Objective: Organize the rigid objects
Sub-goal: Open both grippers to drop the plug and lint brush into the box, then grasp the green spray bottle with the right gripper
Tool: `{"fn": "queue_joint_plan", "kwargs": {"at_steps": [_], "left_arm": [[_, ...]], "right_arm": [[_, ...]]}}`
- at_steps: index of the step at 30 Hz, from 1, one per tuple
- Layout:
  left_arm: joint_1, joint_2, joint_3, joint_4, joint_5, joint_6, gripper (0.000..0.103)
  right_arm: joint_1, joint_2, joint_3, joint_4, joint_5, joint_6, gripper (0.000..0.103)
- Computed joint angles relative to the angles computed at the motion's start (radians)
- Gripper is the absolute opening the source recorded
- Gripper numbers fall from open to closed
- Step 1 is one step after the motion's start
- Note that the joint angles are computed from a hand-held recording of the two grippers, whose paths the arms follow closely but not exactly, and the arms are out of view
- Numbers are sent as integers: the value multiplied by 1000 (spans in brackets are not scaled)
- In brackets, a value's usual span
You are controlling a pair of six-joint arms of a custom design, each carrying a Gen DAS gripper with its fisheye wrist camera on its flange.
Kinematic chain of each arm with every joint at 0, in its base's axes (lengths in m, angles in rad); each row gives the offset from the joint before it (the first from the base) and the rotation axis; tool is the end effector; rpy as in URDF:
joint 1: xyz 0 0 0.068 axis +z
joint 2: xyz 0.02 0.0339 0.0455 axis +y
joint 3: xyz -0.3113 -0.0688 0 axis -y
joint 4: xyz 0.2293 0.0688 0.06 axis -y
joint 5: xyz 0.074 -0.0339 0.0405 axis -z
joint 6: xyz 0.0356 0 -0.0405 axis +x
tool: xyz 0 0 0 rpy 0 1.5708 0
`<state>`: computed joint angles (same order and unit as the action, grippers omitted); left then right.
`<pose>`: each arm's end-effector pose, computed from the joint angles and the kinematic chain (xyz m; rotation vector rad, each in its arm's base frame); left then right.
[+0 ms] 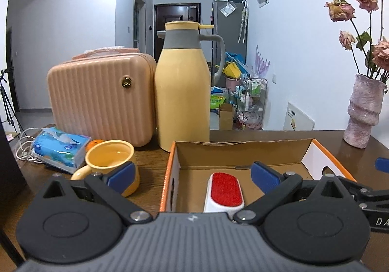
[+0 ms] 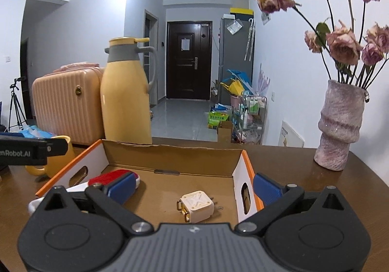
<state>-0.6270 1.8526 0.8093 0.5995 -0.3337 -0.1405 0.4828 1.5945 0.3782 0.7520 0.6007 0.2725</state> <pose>0.3073 -0.2083 0.1984 0.2725 1.9733 -0.1592 0.2358 0.1009 0.1842 0.1634 1.9441 -0.1153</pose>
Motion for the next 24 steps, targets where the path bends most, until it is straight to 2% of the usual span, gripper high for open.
{"fn": "queue_joint_plan", "kwargs": {"at_steps": [9,17,24], "left_arm": [[-4,-88,-152,109,1,6,103],[-29,-166,-298,205,-11,6,103],[-62,-243,-409,227,-32,-3,103]], "right_arm": [[125,-88,-55,-46,124,31,103],[270,-163,-123,-87,251,117,103],[433,-242,-151,-215,393,239,103]]}}
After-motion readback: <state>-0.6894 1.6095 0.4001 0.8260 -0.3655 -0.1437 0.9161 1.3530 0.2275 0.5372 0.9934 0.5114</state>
